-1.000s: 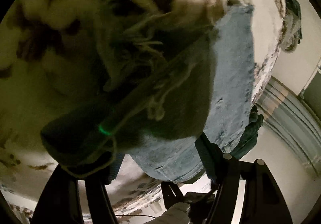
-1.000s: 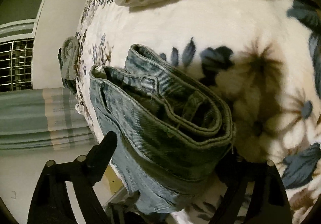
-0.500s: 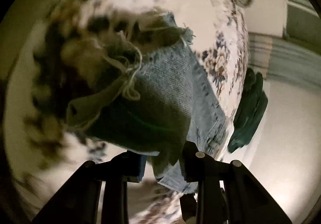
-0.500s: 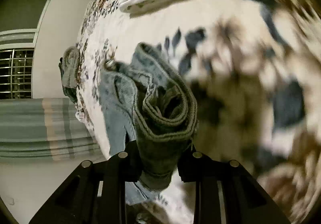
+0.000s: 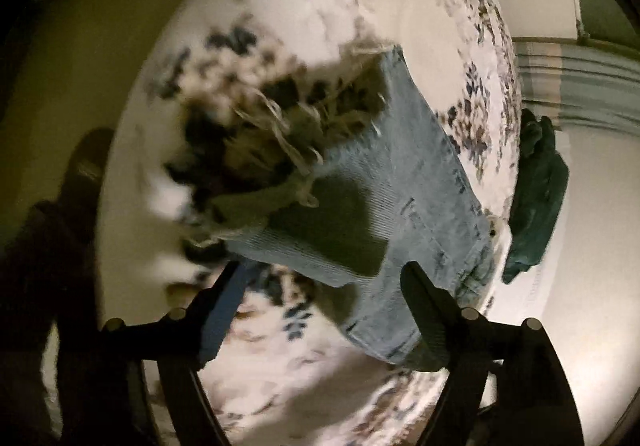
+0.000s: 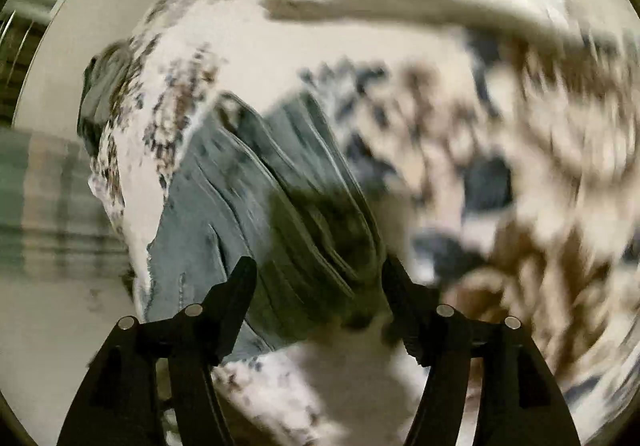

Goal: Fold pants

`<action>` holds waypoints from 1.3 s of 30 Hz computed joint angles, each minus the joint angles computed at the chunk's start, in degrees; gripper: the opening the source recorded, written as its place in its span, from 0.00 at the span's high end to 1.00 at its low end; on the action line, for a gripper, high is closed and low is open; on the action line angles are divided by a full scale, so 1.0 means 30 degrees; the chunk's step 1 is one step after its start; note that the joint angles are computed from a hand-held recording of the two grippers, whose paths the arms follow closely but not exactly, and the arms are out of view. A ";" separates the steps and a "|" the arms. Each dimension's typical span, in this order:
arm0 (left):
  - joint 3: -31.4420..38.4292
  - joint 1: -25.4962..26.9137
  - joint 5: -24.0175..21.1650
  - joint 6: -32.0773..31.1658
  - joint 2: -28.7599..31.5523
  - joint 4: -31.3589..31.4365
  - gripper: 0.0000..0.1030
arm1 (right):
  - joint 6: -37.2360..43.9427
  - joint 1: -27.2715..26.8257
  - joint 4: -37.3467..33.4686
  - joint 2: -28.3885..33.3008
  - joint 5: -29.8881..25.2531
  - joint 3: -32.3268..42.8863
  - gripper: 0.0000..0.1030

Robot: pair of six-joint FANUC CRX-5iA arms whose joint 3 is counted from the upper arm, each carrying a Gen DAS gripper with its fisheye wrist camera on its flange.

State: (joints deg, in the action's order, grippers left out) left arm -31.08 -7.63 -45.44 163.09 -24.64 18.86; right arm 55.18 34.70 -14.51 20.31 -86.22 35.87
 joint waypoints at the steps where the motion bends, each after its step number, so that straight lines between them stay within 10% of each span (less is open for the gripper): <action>1: 0.0202 0.0004 -0.0384 0.0122 0.0069 -0.0257 0.24 | 0.0496 0.0125 0.0236 0.0655 -0.0191 0.0920 0.34; 7: 0.0469 0.0524 -0.0823 -0.0751 0.0343 -0.0231 0.23 | 0.1998 0.0200 -0.0364 0.5612 -0.2610 0.7524 0.35; 10: 0.0865 0.0559 -0.0783 -0.0749 0.0565 -0.0536 0.23 | 0.2908 0.1218 0.2119 0.5968 -0.2067 0.7414 0.87; 21: 0.0213 -0.0021 0.1419 -0.1445 0.1208 0.1537 0.23 | -0.0425 0.0344 0.2424 0.4077 -0.0805 0.4565 0.87; 24: -0.0082 -0.0169 0.2055 -0.1360 0.1073 0.2107 0.23 | -0.0545 -0.0548 0.0282 0.4142 -0.1339 0.5016 0.57; 26: -0.0565 -0.0403 0.2876 -0.0741 0.0582 0.2346 0.23 | -0.0781 -0.0987 -0.0668 0.2877 -0.0411 0.3564 0.19; 39: -0.2615 -0.1815 0.8885 0.5461 0.0741 0.0525 0.21 | -0.1669 -0.2829 -0.8198 -0.3201 0.4322 -0.7093 0.10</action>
State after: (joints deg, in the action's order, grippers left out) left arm -38.92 -13.08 -18.78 179.47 -22.42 20.43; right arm 50.17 26.21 -39.10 10.70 -73.25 14.59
